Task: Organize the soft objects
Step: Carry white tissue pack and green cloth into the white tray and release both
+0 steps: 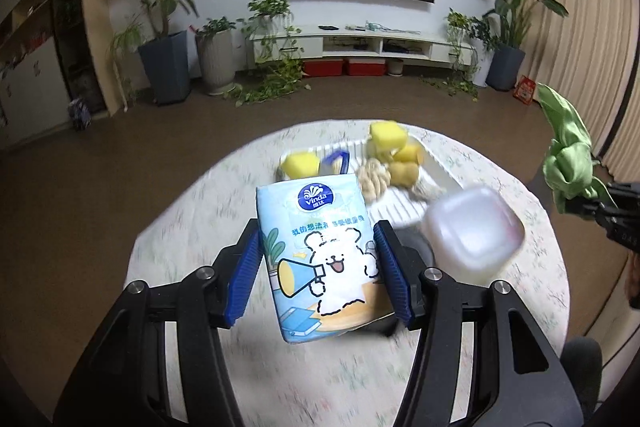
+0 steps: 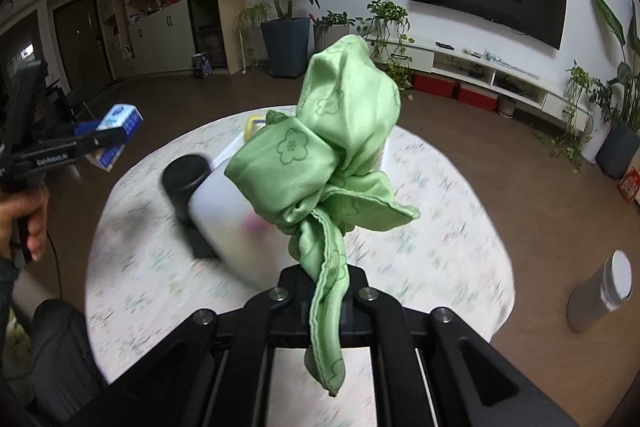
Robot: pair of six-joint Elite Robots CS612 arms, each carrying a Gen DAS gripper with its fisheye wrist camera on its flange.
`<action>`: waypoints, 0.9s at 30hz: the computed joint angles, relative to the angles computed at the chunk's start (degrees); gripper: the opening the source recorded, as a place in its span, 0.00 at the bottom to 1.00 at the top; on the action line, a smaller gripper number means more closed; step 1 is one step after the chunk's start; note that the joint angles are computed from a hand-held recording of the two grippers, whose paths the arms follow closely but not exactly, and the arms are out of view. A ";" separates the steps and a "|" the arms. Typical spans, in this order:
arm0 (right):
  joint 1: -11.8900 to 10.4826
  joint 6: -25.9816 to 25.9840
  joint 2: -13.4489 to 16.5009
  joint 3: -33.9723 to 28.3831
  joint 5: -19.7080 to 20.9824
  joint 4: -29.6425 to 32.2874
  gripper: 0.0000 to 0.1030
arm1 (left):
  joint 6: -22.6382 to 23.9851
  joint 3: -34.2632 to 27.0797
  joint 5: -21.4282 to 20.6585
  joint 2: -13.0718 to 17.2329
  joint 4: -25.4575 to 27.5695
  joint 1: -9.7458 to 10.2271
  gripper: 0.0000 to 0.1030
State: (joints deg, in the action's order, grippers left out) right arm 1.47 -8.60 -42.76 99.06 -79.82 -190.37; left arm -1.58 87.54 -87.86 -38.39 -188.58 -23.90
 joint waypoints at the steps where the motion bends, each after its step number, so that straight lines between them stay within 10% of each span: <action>1: -0.11 -0.55 0.55 -1.63 -0.29 1.36 0.06 | 0.88 -1.39 0.18 0.41 1.14 -0.04 0.52; 17: 0.89 -12.23 12.23 -27.61 -1.28 28.55 0.06 | 11.63 -29.53 -13.60 14.03 26.13 1.58 0.52; 27: 1.87 -18.19 16.16 -34.00 -2.54 37.83 0.07 | 14.50 -35.92 -16.37 18.31 32.67 1.48 0.52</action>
State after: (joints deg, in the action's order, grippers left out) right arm 3.34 -26.79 -26.60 65.06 -82.36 -152.54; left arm 12.92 51.62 -104.22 -20.08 -155.91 -22.42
